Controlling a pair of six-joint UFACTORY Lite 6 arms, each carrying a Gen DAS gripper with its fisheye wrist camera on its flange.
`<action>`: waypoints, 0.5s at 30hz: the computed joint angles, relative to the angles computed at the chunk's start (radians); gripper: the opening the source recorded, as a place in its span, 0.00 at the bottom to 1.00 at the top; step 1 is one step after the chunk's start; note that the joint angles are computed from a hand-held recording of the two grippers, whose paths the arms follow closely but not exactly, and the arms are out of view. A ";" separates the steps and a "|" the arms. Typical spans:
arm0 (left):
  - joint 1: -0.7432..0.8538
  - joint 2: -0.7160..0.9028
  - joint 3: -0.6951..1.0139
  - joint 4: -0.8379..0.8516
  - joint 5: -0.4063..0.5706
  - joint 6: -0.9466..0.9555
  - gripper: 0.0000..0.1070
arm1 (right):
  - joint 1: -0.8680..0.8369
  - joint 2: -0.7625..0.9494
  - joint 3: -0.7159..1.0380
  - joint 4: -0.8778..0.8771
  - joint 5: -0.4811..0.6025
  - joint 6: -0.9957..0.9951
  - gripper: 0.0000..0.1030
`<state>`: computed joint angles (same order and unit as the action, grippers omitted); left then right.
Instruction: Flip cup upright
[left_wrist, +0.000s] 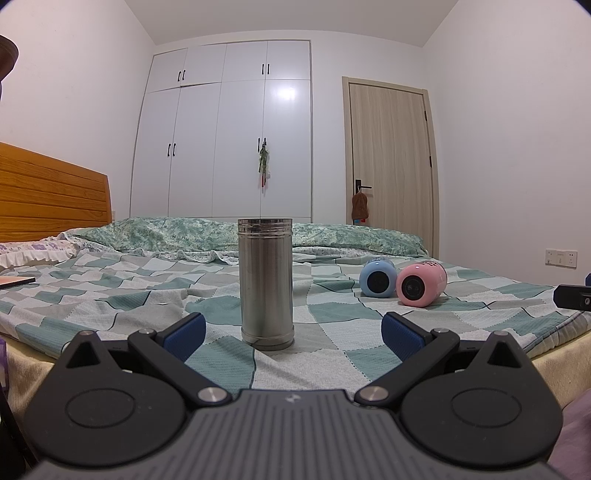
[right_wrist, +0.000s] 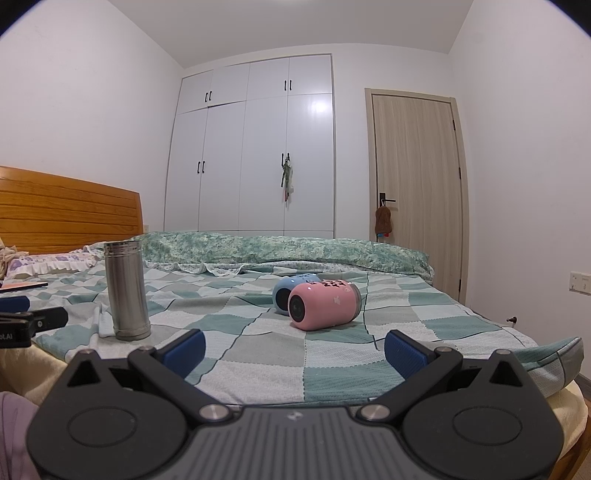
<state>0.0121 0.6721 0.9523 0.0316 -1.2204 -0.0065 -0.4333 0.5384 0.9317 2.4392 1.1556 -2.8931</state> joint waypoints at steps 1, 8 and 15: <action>0.000 0.000 0.000 0.000 0.000 0.000 0.96 | 0.000 0.000 0.000 0.000 0.000 0.000 1.00; 0.000 0.000 0.001 0.000 0.000 0.000 0.96 | -0.001 -0.001 0.000 -0.002 -0.001 0.000 1.00; -0.027 0.003 0.016 -0.033 0.021 0.011 0.96 | -0.004 0.001 0.003 -0.007 -0.004 0.002 1.00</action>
<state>-0.0150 0.6749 0.9687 -0.0016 -1.1999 0.0044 -0.4372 0.5393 0.9350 2.4326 1.1515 -2.8910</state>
